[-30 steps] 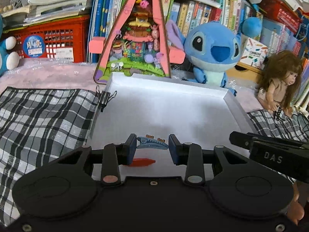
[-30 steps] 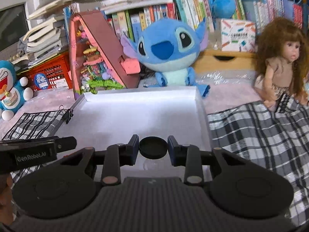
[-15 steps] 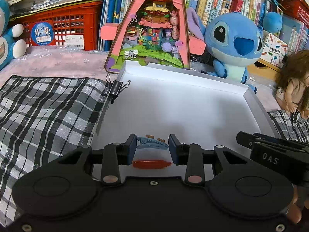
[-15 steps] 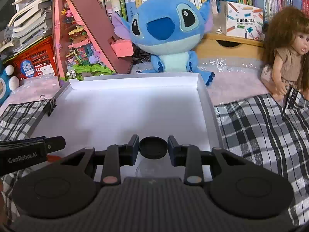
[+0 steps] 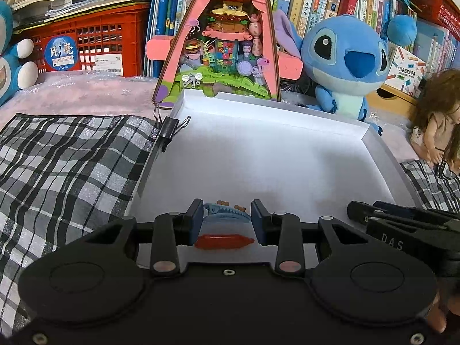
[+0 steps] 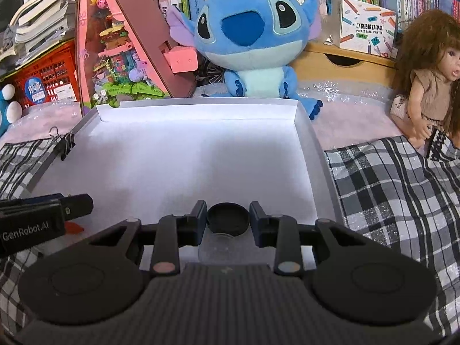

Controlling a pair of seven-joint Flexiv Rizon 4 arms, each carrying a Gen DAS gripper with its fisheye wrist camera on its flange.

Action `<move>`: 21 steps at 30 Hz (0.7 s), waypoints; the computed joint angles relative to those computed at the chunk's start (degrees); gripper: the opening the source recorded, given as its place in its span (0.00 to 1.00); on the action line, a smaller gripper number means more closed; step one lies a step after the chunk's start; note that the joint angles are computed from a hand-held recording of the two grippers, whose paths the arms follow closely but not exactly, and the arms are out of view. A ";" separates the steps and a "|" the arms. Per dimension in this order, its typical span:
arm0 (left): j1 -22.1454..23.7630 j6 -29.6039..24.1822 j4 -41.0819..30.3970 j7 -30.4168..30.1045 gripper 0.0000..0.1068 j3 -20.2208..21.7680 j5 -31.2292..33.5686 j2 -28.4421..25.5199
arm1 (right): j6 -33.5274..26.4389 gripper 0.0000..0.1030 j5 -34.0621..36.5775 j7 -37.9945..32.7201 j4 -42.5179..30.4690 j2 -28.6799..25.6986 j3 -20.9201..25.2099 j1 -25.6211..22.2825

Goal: Organize rigid objects
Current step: 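Carry the blue clip in the left tool while the right tool carries the black lid over the tray, then open the left tool to drop the blue clip while the right tool releases the black lid into the tray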

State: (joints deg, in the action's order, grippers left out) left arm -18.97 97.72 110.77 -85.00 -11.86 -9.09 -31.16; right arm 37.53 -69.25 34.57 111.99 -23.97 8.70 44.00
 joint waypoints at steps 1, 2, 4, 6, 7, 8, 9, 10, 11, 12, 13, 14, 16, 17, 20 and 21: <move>0.11 0.08 0.13 0.02 0.32 -0.12 0.06 -0.01 | -0.01 0.36 0.01 -0.06 0.03 0.03 0.05 0.02; 0.14 -0.10 0.20 0.01 0.32 -0.12 0.05 0.01 | -0.02 0.36 0.02 -0.09 0.05 0.06 0.09 0.05; 0.11 0.68 0.51 0.11 0.32 -0.02 0.38 -0.08 | 0.00 0.36 -0.04 -0.05 0.17 0.17 0.14 0.07; -0.40 1.06 0.62 0.29 0.32 0.63 0.71 -0.09 | -0.09 0.36 0.11 -0.15 0.23 0.26 0.25 0.11; -0.39 1.12 0.64 0.32 0.32 0.62 0.76 -0.10 | -0.05 0.36 0.13 -0.24 0.20 0.26 0.26 0.10; -0.21 1.16 0.69 0.36 0.32 0.44 0.78 -0.08 | -0.05 0.36 0.16 -0.38 0.26 0.32 0.31 0.11; 0.20 1.27 0.80 0.42 0.32 0.01 0.83 -0.08 | -0.08 0.36 0.24 -0.50 0.33 0.40 0.37 0.13; 0.59 1.36 0.89 0.45 0.32 -0.40 0.84 -0.09 | -0.20 0.36 0.31 -0.70 0.32 0.41 0.41 0.18; 0.90 1.52 1.00 0.43 0.32 -0.74 0.84 -0.06 | -0.30 0.36 0.32 -0.83 0.36 0.47 0.43 0.21; 1.07 1.63 1.08 0.38 0.33 -0.92 0.84 -0.03 | -0.40 0.37 0.31 -0.80 0.39 0.48 0.44 0.26; 1.41 1.66 1.24 0.44 0.36 -1.29 0.92 0.09 | -0.52 0.39 0.16 -0.56 0.49 0.55 0.42 0.33; 1.83 1.72 1.43 0.61 0.41 -1.74 1.10 0.25 | -0.67 0.42 0.01 -0.23 0.56 0.61 0.41 0.39; 1.49 2.43 1.95 0.80 0.48 -1.28 1.52 0.79 | -0.99 0.47 -0.31 0.63 0.83 0.87 0.46 0.49; 1.38 2.96 2.21 0.97 0.50 -1.12 1.83 1.00 | -1.11 0.54 -0.73 1.13 1.06 1.10 0.48 0.54; 2.61 4.63 3.57 1.78 0.58 -2.19 3.17 2.02 | -1.57 0.59 -1.87 2.02 1.68 1.88 0.75 0.56; 2.92 5.05 4.01 1.85 0.60 -2.42 3.44 2.40 | -1.77 0.61 -2.28 2.27 1.93 2.22 0.89 0.56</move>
State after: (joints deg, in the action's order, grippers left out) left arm -16.05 102.76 114.78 -83.15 -14.27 -5.65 -28.77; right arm 35.76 -71.53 36.84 113.91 -21.75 9.58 44.57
